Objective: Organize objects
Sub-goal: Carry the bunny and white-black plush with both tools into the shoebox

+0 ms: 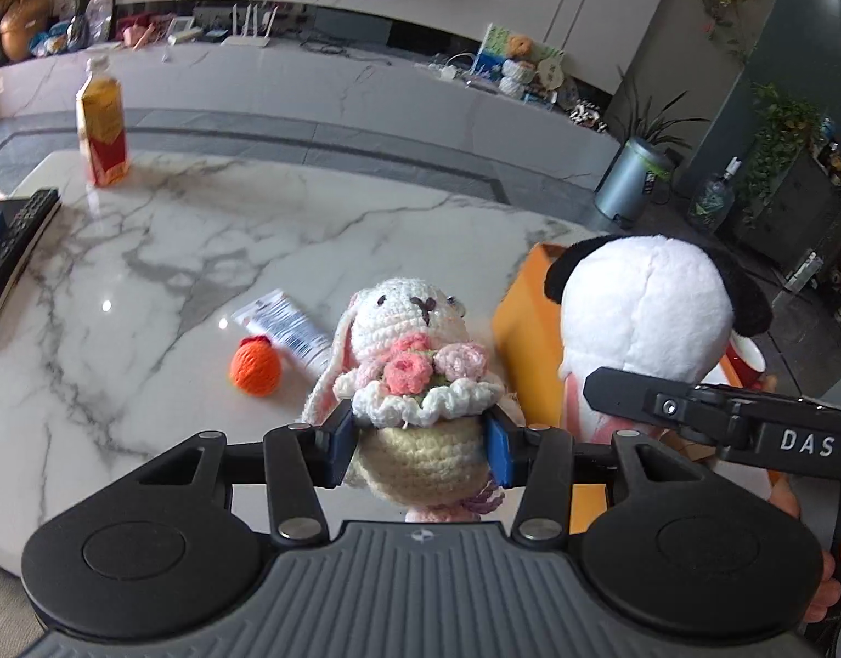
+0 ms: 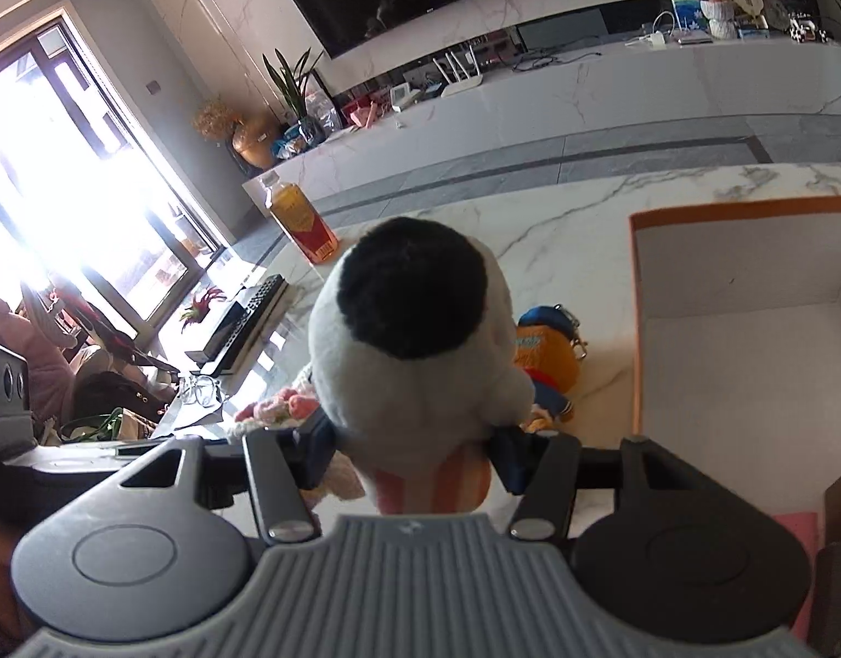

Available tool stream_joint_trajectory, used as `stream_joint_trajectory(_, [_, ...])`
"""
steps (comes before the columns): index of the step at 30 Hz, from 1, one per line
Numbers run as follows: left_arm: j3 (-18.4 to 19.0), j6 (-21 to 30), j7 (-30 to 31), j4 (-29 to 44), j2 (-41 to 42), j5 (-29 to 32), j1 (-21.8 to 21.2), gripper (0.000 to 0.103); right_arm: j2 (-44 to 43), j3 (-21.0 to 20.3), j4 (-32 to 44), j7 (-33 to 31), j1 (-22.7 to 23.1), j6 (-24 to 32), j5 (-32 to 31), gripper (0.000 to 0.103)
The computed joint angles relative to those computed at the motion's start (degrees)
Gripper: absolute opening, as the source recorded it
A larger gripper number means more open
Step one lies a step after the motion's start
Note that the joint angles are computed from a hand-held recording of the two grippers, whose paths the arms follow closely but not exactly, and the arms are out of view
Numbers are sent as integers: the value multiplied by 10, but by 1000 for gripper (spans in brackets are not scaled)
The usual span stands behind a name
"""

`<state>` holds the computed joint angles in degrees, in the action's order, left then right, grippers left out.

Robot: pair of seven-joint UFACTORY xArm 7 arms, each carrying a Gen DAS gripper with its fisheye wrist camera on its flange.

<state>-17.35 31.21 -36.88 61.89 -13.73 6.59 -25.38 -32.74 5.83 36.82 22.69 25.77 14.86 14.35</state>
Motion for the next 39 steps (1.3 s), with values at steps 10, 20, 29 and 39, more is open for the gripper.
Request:
stream_joint_trajectory(10, [-27,-7,-17,186,151,115,-59,55,-143,-94,-31,-82,-59,146,-11,59])
stream_joint_trajectory(20, [22,75,50,351,301,181,-170,55,-49,-247,59,-266,-49,326,98,59])
stream_joint_trajectory(29, [82,154,95,432,386,244,-256,55,102,-242,131,-358,-74,401,133,59])
stream_joint_trajectory(39, [118,227,182,513,460,323,-322,56,198,-187,184,-344,-136,447,152,60])
